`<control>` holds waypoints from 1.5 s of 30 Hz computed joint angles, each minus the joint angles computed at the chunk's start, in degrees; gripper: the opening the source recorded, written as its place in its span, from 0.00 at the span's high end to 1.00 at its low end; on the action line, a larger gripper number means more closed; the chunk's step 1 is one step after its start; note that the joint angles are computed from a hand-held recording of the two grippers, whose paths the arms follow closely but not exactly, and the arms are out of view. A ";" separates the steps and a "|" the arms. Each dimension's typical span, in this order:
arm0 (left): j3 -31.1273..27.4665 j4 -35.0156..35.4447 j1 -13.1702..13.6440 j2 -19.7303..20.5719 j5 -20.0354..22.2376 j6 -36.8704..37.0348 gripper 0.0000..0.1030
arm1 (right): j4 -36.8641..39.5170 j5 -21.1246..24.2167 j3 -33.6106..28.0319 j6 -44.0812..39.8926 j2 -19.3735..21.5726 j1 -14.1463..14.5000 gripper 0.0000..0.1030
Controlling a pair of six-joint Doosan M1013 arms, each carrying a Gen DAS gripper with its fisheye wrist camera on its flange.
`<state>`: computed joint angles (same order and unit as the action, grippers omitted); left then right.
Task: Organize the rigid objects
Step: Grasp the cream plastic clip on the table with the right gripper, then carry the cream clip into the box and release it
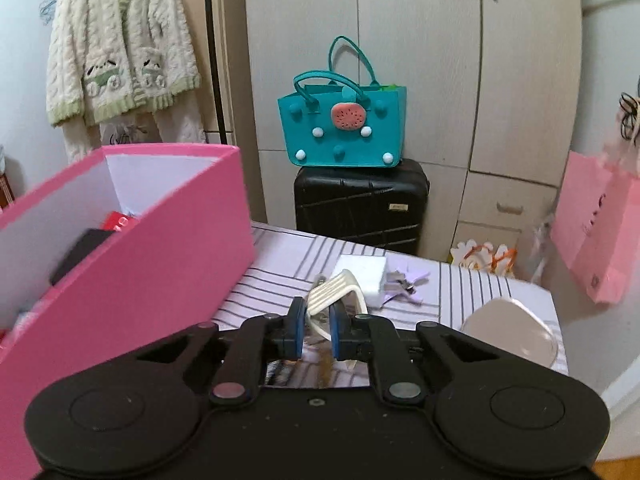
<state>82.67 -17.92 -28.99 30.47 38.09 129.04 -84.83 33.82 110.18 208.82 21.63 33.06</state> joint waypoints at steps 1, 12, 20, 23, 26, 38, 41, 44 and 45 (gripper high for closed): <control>-0.09 0.02 0.01 0.06 0.17 -0.07 0.85 | -0.45 -0.17 0.18 1.32 -0.46 0.33 0.86; 0.10 -0.27 0.06 0.04 -0.33 1.19 0.85 | -5.96 -4.43 1.05 8.97 -6.53 4.25 0.86; -0.24 -0.88 0.21 0.18 0.58 1.56 0.85 | 3.06 -10.39 -3.12 -5.61 -5.27 4.99 0.84; -0.76 0.21 0.05 0.38 1.37 0.94 0.85 | 10.22 -7.80 -5.81 -17.44 -3.50 6.15 0.82; -0.90 -0.41 0.19 0.48 1.80 1.34 0.85 | 12.47 -2.99 -8.30 -27.90 -2.08 8.07 0.86; -1.35 -1.09 0.42 0.71 2.86 1.55 0.84 | 48.50 -3.73 -15.87 -58.35 1.30 5.83 0.80; -1.53 -1.20 0.45 0.84 3.09 1.09 0.84 | 53.22 -4.24 -15.56 -62.18 0.82 5.22 0.79; -1.33 -0.61 0.31 0.76 3.00 -0.02 0.84 | 60.49 -7.78 -14.04 -64.92 -1.01 4.08 0.77; -1.35 -0.33 0.26 0.79 3.27 -0.42 0.84 | 60.38 -9.20 -13.16 -63.56 -1.83 3.90 0.76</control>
<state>81.33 -18.24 -28.73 31.26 41.36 128.62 -24.45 24.61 97.02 145.26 19.80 36.95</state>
